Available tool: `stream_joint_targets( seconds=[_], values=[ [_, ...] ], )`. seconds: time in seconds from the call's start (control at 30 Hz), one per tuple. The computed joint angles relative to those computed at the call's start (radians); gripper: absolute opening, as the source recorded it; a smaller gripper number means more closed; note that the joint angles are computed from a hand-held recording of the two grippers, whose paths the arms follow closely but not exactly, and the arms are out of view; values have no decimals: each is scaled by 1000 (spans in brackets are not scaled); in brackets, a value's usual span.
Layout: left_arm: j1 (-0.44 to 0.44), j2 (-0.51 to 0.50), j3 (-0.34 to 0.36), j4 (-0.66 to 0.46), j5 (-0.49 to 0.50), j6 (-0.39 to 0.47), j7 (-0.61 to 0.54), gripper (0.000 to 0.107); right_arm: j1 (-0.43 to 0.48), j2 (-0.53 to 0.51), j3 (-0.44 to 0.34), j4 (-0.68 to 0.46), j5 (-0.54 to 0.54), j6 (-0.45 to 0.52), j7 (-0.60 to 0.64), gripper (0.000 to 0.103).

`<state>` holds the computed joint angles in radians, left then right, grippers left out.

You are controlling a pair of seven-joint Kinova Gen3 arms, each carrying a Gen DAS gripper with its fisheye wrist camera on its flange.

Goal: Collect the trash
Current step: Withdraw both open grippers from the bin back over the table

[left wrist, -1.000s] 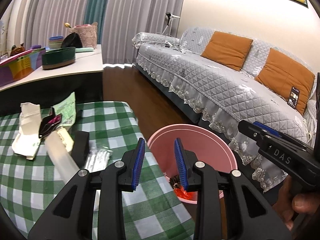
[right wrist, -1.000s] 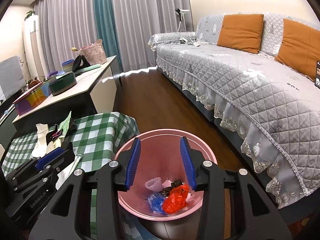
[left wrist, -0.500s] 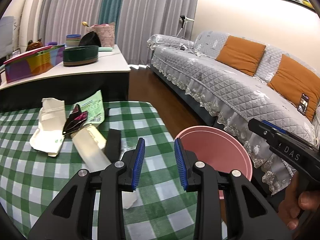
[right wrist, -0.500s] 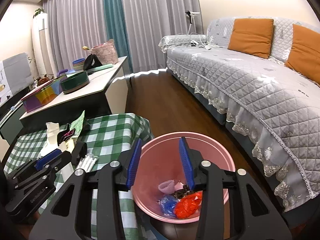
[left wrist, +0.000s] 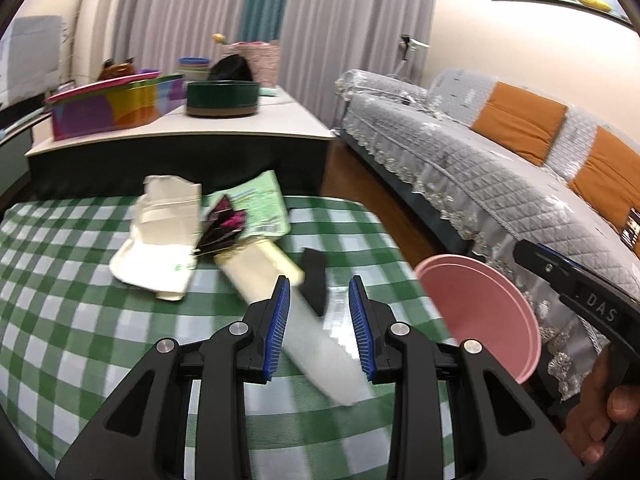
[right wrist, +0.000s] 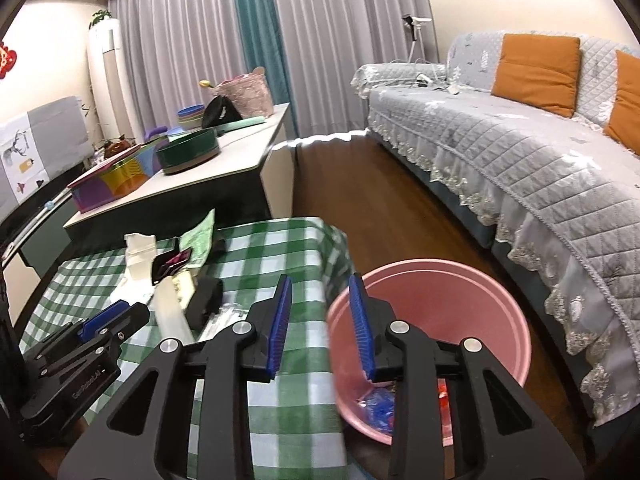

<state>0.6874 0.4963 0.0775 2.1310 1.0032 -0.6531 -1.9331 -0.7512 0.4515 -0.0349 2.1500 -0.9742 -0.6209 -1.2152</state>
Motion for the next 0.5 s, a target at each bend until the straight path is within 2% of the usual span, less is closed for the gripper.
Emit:
stream_joint_targets(
  seconds=[0.3,0.5],
  values=[
    [-42,-18,-15,60,23,-19,42,31,-26,67,2,-92,41,75,11,30],
    [-65,-29,-19,93,28,-37,66,31,-33,121,32,-170,92,185,-29,30]
  ],
)
